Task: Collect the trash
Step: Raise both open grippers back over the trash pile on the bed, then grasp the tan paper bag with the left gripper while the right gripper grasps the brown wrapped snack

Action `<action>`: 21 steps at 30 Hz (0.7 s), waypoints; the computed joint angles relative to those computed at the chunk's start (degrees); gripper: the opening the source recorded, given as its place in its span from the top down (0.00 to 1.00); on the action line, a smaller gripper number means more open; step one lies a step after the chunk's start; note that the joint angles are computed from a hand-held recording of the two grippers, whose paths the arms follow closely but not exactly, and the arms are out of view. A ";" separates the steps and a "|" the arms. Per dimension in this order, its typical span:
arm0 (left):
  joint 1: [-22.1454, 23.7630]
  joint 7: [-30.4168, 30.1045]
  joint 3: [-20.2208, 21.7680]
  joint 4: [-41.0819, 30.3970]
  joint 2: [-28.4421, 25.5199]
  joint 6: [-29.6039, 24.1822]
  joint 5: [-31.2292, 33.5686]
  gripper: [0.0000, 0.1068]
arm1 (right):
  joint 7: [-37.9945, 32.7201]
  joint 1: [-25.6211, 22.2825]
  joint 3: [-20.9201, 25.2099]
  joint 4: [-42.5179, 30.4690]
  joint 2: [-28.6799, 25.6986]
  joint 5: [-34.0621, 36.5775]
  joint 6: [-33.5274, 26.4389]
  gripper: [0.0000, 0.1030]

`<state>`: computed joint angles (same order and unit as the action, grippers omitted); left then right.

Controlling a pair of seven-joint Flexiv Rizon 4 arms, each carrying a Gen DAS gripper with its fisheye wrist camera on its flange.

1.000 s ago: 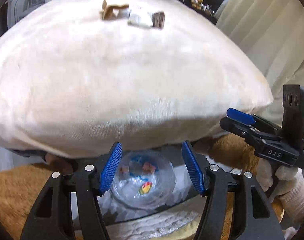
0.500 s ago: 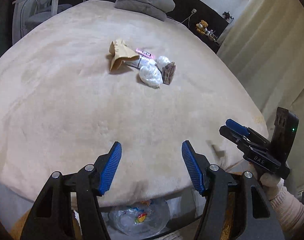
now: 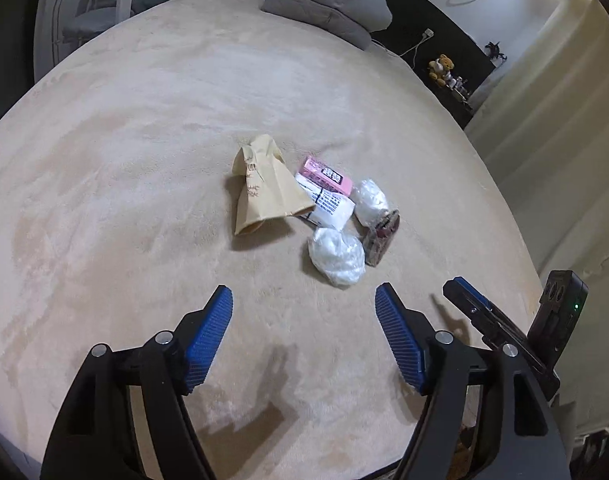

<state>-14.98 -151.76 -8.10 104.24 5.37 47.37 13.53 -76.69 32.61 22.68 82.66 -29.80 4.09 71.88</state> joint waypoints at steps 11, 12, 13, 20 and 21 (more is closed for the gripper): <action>2.19 5.67 3.37 -4.42 -6.96 0.01 -3.37 0.21 | -1.42 2.28 -0.73 -11.92 -7.60 -0.41 -6.98 0.23; 2.34 6.16 3.70 -4.64 -7.41 -0.06 -3.84 0.21 | -2.51 2.21 -0.31 -12.92 -8.15 -0.28 -7.66 0.23; 2.46 6.42 3.96 -4.98 -7.86 -0.27 -4.07 0.21 | -3.38 2.29 -0.11 -13.91 -8.66 -0.16 -8.36 0.23; 3.25 11.25 5.17 -5.85 -10.61 1.49 -8.11 0.21 | -7.64 5.28 -2.33 -18.51 -11.31 -1.52 -12.94 0.23; 3.10 11.43 5.21 -6.62 -11.13 0.50 -7.63 0.21 | -8.21 5.39 -2.24 -19.37 -11.90 -1.46 -13.48 0.23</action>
